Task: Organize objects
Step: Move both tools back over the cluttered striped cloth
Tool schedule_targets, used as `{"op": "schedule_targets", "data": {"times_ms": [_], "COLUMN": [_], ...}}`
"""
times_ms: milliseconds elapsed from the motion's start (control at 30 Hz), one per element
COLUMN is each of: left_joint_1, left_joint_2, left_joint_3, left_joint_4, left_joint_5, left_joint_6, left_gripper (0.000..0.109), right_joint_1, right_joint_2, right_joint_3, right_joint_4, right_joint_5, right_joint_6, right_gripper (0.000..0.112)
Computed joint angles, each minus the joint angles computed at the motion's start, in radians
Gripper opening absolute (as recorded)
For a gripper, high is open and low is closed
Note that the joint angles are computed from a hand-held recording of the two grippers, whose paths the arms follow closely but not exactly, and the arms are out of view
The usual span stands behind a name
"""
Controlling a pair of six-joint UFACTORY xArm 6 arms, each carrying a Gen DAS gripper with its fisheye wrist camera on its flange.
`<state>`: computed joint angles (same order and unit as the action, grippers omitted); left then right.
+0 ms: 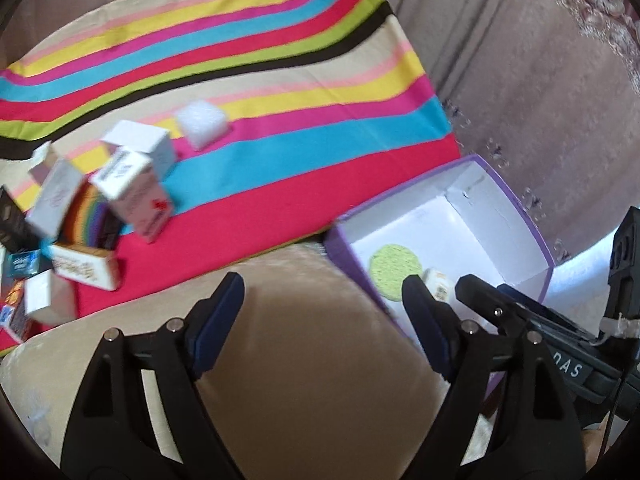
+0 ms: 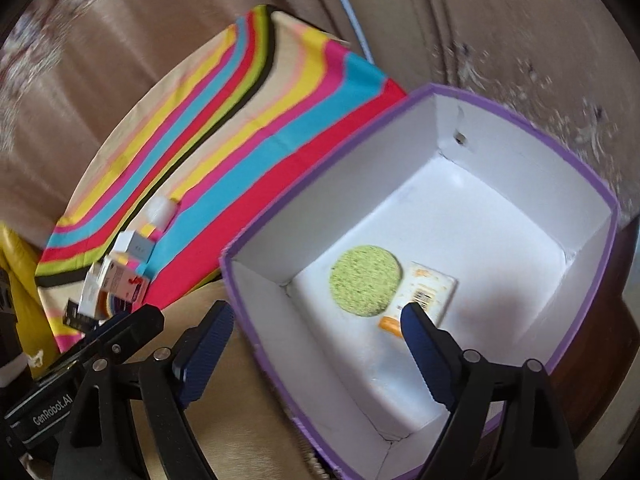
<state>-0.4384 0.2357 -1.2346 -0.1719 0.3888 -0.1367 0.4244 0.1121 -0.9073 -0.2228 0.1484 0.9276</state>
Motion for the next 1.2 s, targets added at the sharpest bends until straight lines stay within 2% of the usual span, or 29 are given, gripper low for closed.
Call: {"op": "schedule_targets", "data": {"times_ms": [167,233,367,567,800,933,1033,1200], "left_joint_1": [0.052,0.082,0.163,0.285,0.406,0.497,0.550,0.622], "left_joint_2": [-0.091,-0.130,-0.221,-0.331,-0.394,-0.396,-0.392,-0.362], "left_joint_3": [0.124,0.172,0.286,0.427,0.510,0.514,0.515,0.490], "left_joint_4": [0.047,0.075,0.166,0.232,0.269,0.331,0.303,0.323], "left_joint_5": [-0.070,-0.097,-0.147,-0.192,-0.201,-0.175,-0.163,-0.125], "left_joint_6": [-0.069,-0.105,-0.218,-0.319,-0.375,-0.444,-0.436,-0.473], "left_gripper": [0.083,0.083,0.083,0.083,0.083,0.083,0.083,0.081], "right_joint_1": [0.043,0.062,0.096,0.137,0.184,0.201,0.211,0.219], "right_joint_2": [0.030,0.046,0.084,0.147,0.249,0.315,0.373,0.442], "right_joint_3": [-0.062,-0.088,-0.154,-0.256,-0.424,-0.523,-0.606,-0.711], "right_joint_4": [-0.039,-0.008,-0.028,-0.006,0.023,0.048,0.091,0.120], "right_joint_5": [0.026,0.035,0.067,0.116,0.194,0.247,0.294,0.338], "right_joint_6": [-0.049,-0.112,-0.143,-0.246,-0.386,-0.464,-0.540,-0.601], "right_gripper": [0.087,0.087,0.087,0.087,0.087,0.087,0.087,0.087]}}
